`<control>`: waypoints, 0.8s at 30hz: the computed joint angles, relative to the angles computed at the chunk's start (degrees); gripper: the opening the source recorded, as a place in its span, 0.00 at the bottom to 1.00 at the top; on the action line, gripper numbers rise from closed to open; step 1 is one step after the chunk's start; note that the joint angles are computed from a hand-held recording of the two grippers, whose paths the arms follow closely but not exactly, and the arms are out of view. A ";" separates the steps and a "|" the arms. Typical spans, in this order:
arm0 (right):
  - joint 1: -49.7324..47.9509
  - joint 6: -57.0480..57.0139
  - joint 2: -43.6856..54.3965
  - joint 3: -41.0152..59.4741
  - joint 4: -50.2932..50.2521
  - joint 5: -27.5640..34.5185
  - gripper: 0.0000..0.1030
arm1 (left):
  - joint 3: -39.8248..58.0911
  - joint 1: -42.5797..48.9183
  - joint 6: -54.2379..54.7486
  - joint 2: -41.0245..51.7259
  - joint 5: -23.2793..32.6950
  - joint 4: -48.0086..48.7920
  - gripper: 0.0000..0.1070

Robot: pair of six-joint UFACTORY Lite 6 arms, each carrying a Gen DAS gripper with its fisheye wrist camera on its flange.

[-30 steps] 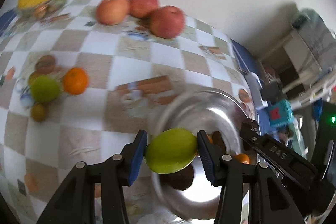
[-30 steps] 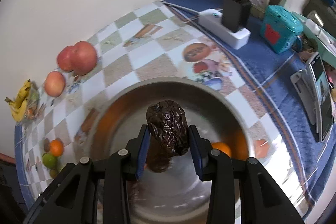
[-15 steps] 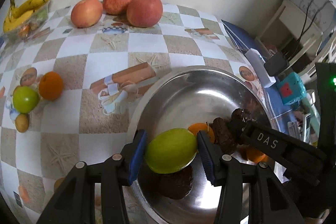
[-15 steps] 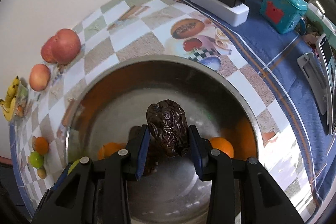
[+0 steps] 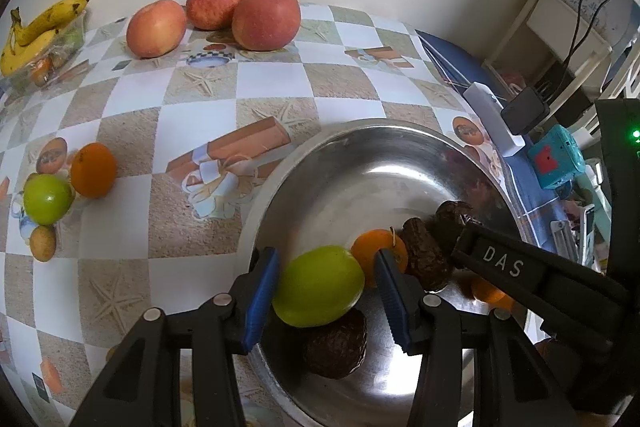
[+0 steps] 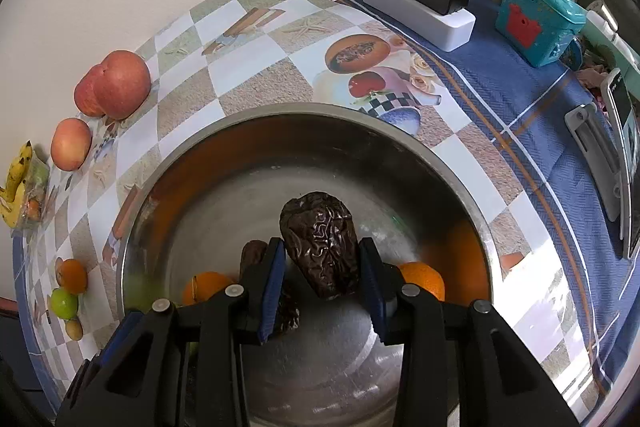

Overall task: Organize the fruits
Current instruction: 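Carry the date in the right tool while the left tool carries the green fruit to the plate, then open the right tool to drop the date while the left tool releases the green fruit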

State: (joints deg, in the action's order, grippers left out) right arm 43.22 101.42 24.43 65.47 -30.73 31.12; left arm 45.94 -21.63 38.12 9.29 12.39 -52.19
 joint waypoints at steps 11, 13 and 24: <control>0.16 -0.36 -0.38 0.98 0.09 2.11 0.43 | 0.28 1.57 0.27 -2.17 3.40 -0.41 0.53; 0.36 -0.45 -0.88 1.38 -0.08 3.20 0.43 | 0.52 1.93 -2.65 -3.14 3.89 2.62 0.54; 3.28 -4.27 1.32 8.95 -0.59 8.33 0.46 | 3.40 11.43 -33.55 -5.12 8.78 32.41 0.54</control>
